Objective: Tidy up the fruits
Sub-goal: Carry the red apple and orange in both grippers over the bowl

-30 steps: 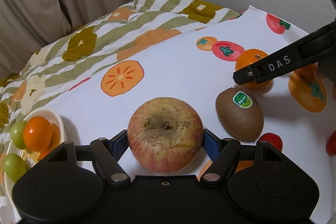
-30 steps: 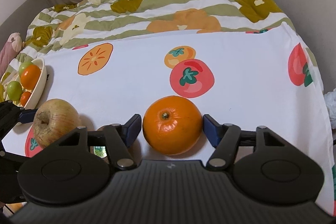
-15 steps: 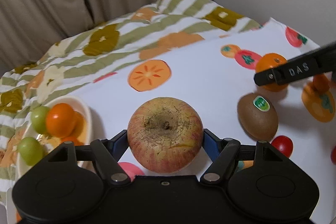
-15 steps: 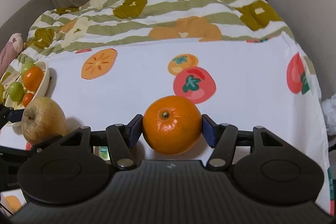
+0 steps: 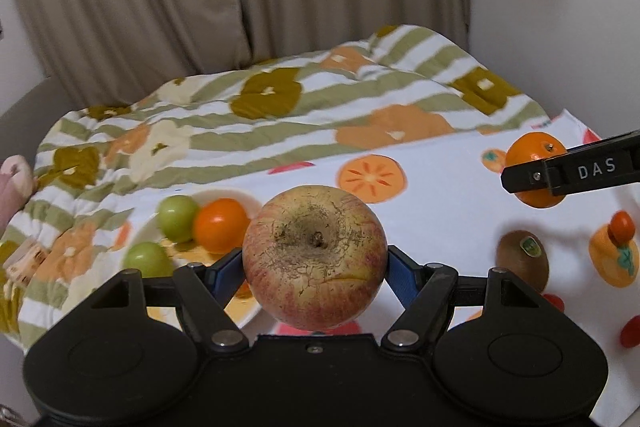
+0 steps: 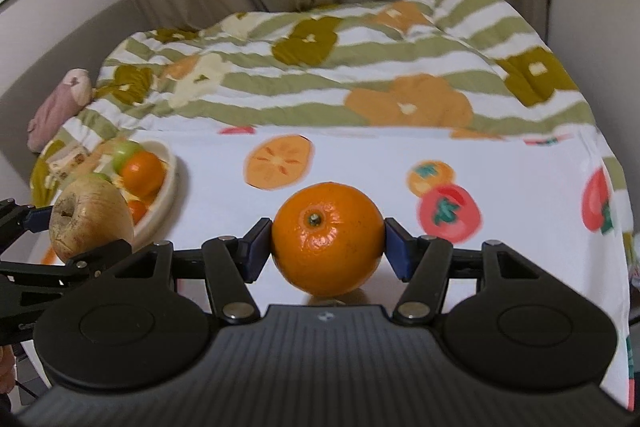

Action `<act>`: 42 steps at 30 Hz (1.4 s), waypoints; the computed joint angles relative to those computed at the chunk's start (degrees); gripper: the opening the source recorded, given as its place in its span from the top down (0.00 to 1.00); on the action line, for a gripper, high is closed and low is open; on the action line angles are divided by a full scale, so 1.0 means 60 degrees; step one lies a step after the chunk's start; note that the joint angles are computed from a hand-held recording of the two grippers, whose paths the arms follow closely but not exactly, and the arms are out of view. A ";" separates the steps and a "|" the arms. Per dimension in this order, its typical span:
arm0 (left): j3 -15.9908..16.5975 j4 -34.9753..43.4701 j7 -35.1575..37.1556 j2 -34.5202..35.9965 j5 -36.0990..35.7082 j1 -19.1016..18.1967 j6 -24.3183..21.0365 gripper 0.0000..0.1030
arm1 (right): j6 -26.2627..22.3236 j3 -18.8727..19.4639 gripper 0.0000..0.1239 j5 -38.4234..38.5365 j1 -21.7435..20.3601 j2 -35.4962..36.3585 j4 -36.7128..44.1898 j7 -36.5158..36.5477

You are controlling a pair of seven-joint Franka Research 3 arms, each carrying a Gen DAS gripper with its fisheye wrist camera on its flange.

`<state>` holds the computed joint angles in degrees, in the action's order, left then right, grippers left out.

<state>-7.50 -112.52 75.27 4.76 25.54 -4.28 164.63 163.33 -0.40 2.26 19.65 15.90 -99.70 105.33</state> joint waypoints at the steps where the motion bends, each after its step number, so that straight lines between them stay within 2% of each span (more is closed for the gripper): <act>1: 0.0034 -0.0046 -0.0070 -0.0087 0.0036 0.0022 -0.0005 0.25 | -0.0034 0.0051 0.40 0.0013 0.0025 0.0020 0.0127 -0.0042; 8: 0.0219 -0.0368 -0.0196 -0.0645 0.0000 0.0402 0.0001 0.25 | -0.0369 0.0230 0.40 -0.0081 0.0415 0.0374 0.1128 -0.0091; 12: 0.0312 -0.0404 0.0386 -0.0744 -0.0506 0.0661 -0.0039 0.25 | -0.0655 0.0248 0.40 -0.0186 0.0749 0.0800 0.1911 0.0043; 18: 0.0405 -0.0197 0.2199 -0.0500 -0.1963 0.1016 -0.0116 0.25 | -0.1269 0.0083 0.40 -0.0539 0.1385 0.1707 0.3347 0.0649; 22: 0.0337 0.0073 0.3861 -0.0135 -0.3221 0.1310 -0.0206 0.25 | -0.1860 -0.0048 0.40 -0.0758 0.1762 0.2491 0.4541 0.1145; 33: -0.0460 0.1296 0.8482 0.1179 -0.6430 0.2474 -0.0970 0.25 | -0.3885 -0.0485 0.40 -0.1286 0.2517 0.5033 0.8432 0.2738; 42: -0.0815 0.1824 1.0565 0.1725 -0.7579 0.2823 -0.1605 0.25 | -0.5650 -0.0729 0.40 -0.1474 0.2701 0.6985 1.1700 0.3566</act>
